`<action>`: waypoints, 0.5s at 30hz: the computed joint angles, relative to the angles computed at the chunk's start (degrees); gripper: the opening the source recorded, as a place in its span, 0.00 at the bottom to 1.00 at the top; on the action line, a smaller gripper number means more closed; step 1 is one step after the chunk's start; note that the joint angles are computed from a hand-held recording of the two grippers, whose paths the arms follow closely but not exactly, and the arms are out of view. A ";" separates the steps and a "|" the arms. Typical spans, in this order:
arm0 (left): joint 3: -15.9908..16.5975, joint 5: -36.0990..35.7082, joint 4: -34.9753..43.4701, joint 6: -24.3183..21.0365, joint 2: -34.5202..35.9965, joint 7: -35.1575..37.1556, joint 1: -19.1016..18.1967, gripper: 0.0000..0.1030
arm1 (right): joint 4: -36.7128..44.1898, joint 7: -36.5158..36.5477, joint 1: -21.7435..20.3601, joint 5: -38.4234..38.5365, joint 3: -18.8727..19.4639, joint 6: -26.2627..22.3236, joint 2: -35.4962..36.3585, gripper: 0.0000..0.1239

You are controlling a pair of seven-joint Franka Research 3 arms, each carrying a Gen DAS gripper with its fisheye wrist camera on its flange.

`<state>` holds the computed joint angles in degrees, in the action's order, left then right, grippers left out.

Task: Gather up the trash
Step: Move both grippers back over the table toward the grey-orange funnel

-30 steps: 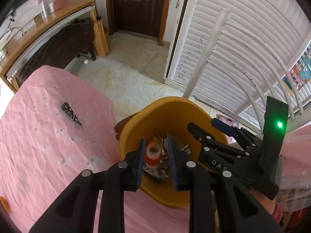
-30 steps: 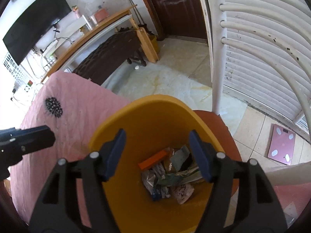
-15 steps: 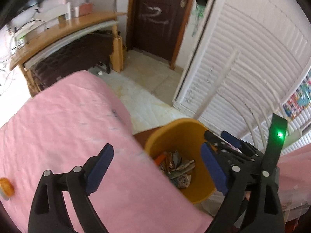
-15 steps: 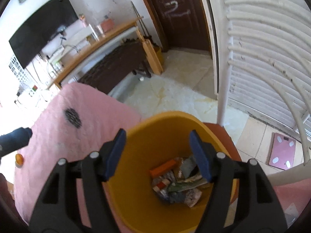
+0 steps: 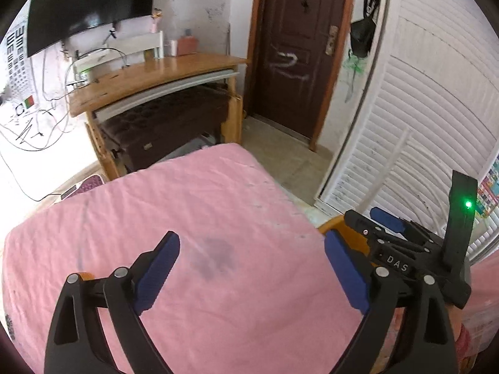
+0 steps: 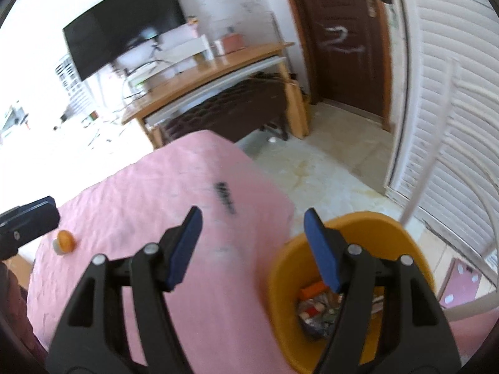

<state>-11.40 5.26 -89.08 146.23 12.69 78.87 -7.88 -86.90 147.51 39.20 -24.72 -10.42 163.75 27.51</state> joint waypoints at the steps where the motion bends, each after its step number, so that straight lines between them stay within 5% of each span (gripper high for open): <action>1: 0.17 -0.32 -0.94 0.28 -0.79 0.29 0.47 0.88 | 1.86 -1.41 -0.32 0.65 1.04 -0.78 0.97 0.55; 7: 1.91 -3.57 -8.82 1.01 -6.91 5.63 4.27 0.90 | 9.14 -8.63 -0.21 3.67 4.08 -4.05 4.78 0.61; 15: 5.10 1.05 -12.04 0.09 -8.67 4.03 7.61 0.91 | 22.71 -18.24 0.76 9.21 6.73 -11.43 12.35 0.61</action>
<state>-6.30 6.31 -101.12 146.32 4.02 82.90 -0.27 -64.20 129.27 39.95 -15.51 -3.69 152.32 39.86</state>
